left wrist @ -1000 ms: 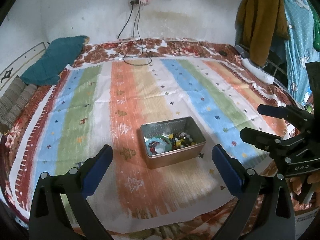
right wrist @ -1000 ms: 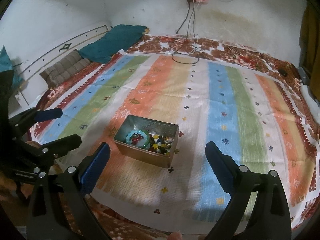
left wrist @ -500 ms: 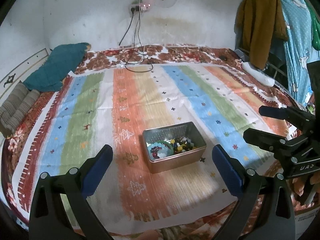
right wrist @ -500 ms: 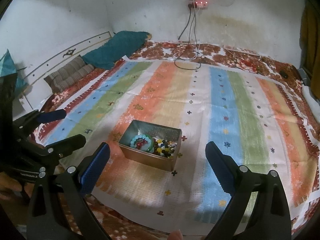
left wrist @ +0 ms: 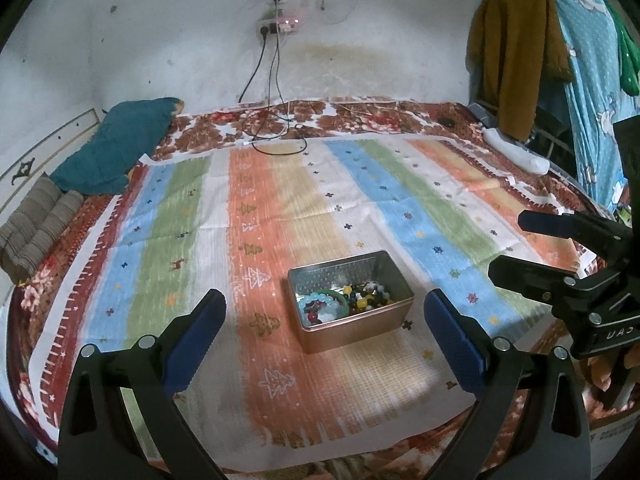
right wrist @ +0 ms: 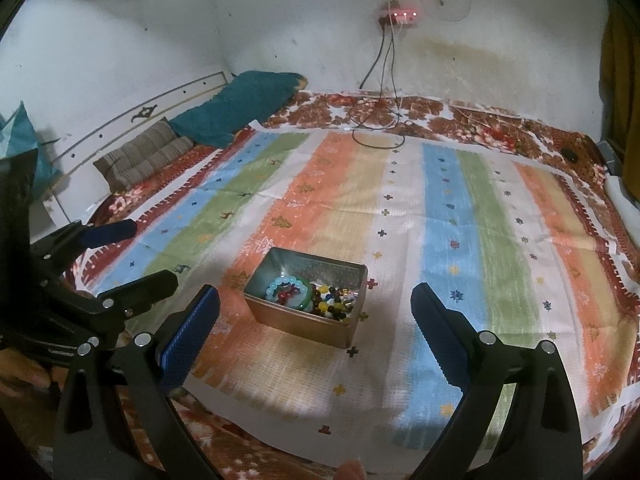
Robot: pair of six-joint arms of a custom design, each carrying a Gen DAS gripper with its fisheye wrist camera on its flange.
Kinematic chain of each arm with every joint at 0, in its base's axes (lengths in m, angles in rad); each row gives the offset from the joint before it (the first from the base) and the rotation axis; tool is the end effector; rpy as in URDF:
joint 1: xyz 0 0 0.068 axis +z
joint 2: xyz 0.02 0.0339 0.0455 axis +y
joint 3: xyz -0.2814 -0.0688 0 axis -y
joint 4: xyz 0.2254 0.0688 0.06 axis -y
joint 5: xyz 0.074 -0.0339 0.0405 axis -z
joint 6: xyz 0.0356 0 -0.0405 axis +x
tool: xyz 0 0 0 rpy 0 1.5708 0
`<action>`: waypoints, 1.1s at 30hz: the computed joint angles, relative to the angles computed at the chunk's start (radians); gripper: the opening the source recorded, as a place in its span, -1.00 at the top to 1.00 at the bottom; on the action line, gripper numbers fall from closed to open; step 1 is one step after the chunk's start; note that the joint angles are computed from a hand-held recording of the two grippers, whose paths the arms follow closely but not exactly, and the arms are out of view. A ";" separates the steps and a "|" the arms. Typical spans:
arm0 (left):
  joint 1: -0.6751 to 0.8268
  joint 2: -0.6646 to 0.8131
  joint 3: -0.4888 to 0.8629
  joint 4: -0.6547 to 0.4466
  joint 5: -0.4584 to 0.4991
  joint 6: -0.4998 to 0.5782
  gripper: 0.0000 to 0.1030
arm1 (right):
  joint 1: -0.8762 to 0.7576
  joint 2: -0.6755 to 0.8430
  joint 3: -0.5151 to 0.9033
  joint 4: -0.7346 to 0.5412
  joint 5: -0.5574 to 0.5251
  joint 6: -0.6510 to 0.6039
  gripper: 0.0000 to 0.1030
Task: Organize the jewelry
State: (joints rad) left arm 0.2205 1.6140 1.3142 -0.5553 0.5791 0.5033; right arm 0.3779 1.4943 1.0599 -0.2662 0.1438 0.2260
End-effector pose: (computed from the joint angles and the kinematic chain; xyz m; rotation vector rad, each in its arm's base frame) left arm 0.3295 0.0539 0.3071 0.5682 2.2037 -0.3307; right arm 0.2916 0.1103 0.2832 -0.0963 2.2655 0.1574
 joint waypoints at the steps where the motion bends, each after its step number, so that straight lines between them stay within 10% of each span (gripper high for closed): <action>1: 0.000 0.001 0.001 0.001 -0.001 0.000 -0.89 | 0.000 -0.001 -0.001 0.000 -0.001 -0.003 -0.89; 33: 0.002 0.016 0.024 -0.027 0.017 0.013 -0.89 | -0.003 -0.005 -0.007 0.007 -0.010 0.004 -0.89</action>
